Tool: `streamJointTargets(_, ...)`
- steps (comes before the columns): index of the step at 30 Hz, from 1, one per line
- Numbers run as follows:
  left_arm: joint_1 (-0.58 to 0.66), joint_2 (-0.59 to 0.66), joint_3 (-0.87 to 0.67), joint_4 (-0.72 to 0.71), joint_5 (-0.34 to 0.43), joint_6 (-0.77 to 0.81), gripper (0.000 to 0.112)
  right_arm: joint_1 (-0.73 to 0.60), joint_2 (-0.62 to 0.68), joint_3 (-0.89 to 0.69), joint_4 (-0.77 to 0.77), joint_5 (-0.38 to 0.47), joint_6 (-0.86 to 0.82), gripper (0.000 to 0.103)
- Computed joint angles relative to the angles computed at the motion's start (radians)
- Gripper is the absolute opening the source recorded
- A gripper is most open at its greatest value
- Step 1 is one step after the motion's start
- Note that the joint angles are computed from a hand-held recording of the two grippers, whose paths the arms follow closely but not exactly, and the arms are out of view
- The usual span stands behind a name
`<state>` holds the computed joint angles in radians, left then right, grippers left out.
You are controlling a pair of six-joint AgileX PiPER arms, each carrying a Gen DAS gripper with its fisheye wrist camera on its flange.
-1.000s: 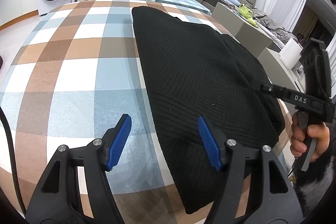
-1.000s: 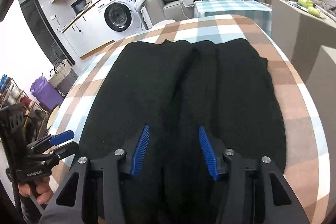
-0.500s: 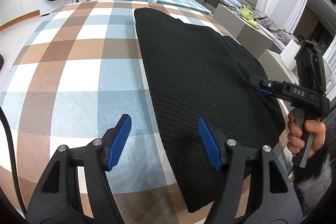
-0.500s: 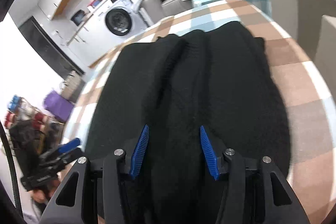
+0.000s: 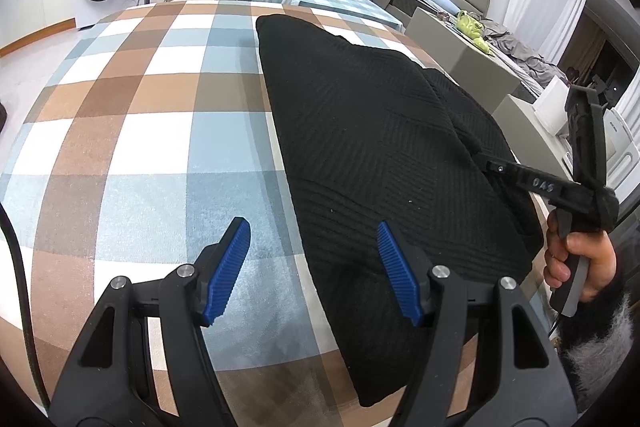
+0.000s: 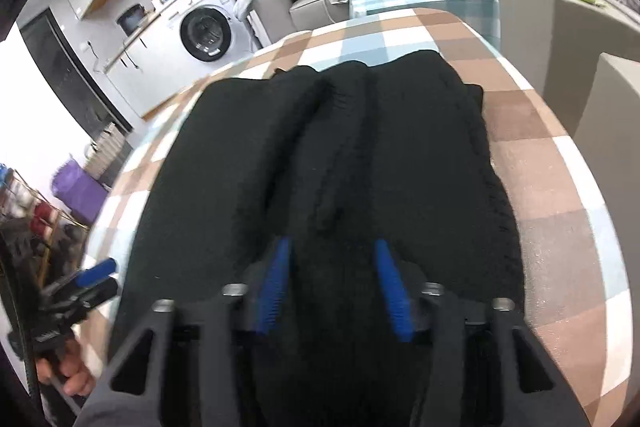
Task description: Fold small clothes
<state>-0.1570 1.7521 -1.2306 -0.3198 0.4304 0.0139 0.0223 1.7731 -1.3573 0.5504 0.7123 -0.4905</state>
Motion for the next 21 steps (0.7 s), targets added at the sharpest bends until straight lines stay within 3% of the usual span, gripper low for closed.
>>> streamJointTargets(1,-0.001,0.0,-0.001,-0.002,0.001,0.001,0.063,0.011,-0.007,0.007,-0.034,-0.014,0.016,0.017)
streamJointTargets(3,-0.001,0.0,-0.001,0.005,0.001,-0.006,0.063,0.016,-0.021,0.02,-0.072,-0.029,0.057,0.017)
streamJointTargets(6,-0.001,-0.001,0.0,0.0,0.003,-0.008,0.063,-0.016,-0.026,0.031,0.022,0.0,-0.022,0.018)
streamJointTargets(9,-0.003,-0.005,0.004,0.01,-0.001,-0.014,0.063,-0.106,0.025,0.002,0.284,0.162,-0.182,0.041)
streamJointTargets(12,-0.002,-0.009,0.008,0.009,-0.004,-0.013,0.063,-0.137,0.051,-0.01,0.391,0.228,-0.241,0.045)
streamJointTargets(15,-0.002,-0.008,0.009,0.007,-0.004,-0.014,0.063,-0.105,0.045,-0.016,0.354,0.206,-0.233,0.045)
streamJointTargets(21,0.0,-0.01,0.009,-0.003,-0.007,-0.005,0.063,0.014,0.022,-0.018,0.15,0.071,-0.169,0.043)
